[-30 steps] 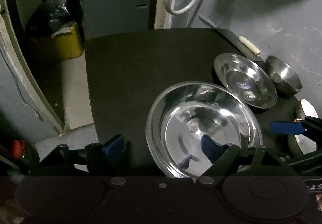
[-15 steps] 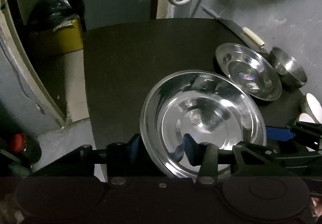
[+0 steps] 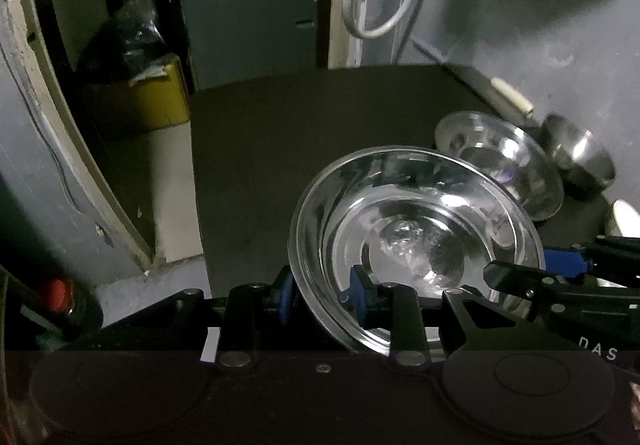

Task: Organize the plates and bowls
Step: 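Close the left gripper on the bowl rim while the right gripper grips beside it, then lift the large steel bowl with both grippers and carry it toward the table edge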

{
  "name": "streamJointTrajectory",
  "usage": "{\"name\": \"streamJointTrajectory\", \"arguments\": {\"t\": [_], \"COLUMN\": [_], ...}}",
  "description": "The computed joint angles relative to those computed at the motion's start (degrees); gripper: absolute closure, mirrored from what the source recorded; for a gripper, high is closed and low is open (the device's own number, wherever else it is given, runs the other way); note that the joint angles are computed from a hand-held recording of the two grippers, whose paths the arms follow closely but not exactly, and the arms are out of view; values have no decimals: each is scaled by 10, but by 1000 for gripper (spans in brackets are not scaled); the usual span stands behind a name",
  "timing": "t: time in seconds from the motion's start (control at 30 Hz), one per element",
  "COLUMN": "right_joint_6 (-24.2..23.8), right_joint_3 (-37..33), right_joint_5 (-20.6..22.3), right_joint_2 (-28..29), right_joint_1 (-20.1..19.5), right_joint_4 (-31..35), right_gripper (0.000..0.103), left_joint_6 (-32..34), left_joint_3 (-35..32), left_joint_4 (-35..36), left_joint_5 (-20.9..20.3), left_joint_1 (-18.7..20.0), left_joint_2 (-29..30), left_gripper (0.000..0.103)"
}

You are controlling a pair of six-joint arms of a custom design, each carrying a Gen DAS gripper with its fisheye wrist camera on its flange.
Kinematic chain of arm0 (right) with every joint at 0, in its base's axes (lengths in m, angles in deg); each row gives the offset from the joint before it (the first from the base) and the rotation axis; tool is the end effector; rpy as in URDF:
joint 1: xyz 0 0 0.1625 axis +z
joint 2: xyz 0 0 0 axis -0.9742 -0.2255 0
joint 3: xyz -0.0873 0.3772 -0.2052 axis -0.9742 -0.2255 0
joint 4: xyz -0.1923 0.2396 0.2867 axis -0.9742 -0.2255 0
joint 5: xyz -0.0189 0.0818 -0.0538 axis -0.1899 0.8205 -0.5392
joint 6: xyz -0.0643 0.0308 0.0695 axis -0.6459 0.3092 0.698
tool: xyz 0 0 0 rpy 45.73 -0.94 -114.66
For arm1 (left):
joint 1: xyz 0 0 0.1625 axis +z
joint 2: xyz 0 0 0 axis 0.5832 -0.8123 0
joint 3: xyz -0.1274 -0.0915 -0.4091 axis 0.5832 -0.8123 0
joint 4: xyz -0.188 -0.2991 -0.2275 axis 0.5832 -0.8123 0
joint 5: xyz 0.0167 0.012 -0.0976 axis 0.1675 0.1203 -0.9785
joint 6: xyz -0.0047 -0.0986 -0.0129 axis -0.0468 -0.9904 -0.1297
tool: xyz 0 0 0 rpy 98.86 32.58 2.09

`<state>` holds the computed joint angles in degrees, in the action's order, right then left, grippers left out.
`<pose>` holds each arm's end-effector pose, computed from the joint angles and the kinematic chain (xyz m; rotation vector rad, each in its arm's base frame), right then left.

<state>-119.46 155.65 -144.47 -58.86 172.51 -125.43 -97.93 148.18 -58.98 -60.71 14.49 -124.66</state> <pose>0.2048 -0.7039 -0.0273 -2.0297 2.3152 0.0633 -0.1229 -0.4999 0.0789 -0.8257 1.6779 -1.1586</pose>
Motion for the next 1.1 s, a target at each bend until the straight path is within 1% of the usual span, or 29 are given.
{"name": "streamJointTrajectory", "arguments": {"t": [0.1,0.17,0.27,0.33,0.47,0.67,0.93,1.1], "right_joint_6": [-8,-15,-26,-38,-64,-91,-119,-132], "right_joint_3": [-3,-8,-14,-17,-19,-24,-24,-19], "right_joint_5": [17,24,32,28,19,-6,-51,-70], "right_joint_2": [-9,-15,-26,-36,-58,-80,-104,-112], "right_joint_1": [-3,-4,-8,-10,-16,-28,-44,-46], "right_joint_4": [17,32,59,82,130,185,240,259], "right_gripper": [68,68,69,69,69,69,69,68], "left_joint_6": [-55,-78,-96,-104,-108,-83,-29,-25], "left_joint_3": [-23,-39,-54,-62,-76,-100,-121,-123], "left_joint_4": [70,103,125,127,117,82,31,11], "left_joint_5": [-5,-10,-22,-32,-61,-104,-152,-175], "left_joint_1": [-15,-23,-38,-49,-69,-90,-104,-106], "left_joint_2": [11,22,35,45,70,106,143,154], "left_gripper": [71,71,72,72,72,72,72,72]}}
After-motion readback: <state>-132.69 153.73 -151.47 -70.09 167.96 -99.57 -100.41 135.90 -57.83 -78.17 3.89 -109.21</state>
